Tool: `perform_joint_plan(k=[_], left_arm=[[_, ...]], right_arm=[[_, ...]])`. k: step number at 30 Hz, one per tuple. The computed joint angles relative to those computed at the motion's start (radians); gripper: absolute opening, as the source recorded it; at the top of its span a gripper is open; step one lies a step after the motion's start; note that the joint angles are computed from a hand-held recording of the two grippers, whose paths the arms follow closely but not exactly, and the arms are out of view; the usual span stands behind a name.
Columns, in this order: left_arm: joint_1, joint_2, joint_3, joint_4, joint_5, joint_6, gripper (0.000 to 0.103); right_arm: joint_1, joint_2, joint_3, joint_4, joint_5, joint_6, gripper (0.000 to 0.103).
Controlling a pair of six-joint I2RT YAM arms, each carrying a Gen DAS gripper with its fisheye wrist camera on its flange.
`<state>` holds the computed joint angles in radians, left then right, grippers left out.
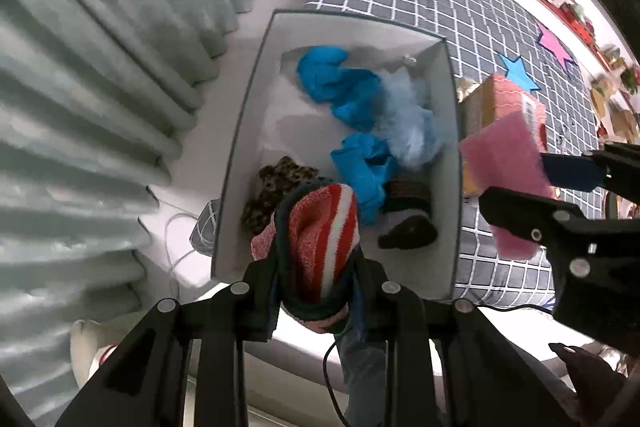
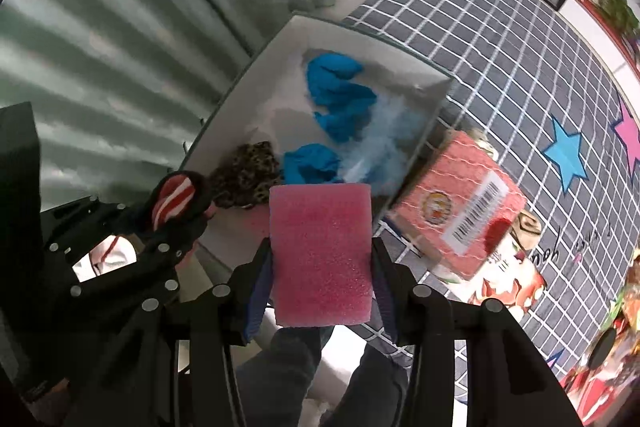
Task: Organize soft objects
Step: 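Lower both held items down into the white box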
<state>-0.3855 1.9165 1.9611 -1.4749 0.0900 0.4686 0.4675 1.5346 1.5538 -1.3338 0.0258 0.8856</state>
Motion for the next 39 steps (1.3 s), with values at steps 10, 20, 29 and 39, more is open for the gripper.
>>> perform_joint_plan(k=[10, 20, 29, 39], left_arm=[[0.015, 0.014, -0.009, 0.001, -0.004, -0.006, 0.031], [0.016, 0.031, -0.004, 0.001, -0.012, -0.009, 0.031], [0.016, 0.036, -0.010, 0.000, -0.017, -0.010, 0.031], [0.016, 0.039, -0.011, 0.001, -0.020, -0.010, 0.031]], right_arm=[[-0.005, 0.050, 0.032, -0.002, -0.032, -0.033, 0.047], [-0.014, 0.060, 0.033, 0.001, -0.051, -0.040, 0.047], [-0.020, 0.057, 0.019, 0.009, -0.061, -0.040, 0.047], [-0.020, 0.059, 0.015, 0.015, -0.067, -0.040, 0.047]])
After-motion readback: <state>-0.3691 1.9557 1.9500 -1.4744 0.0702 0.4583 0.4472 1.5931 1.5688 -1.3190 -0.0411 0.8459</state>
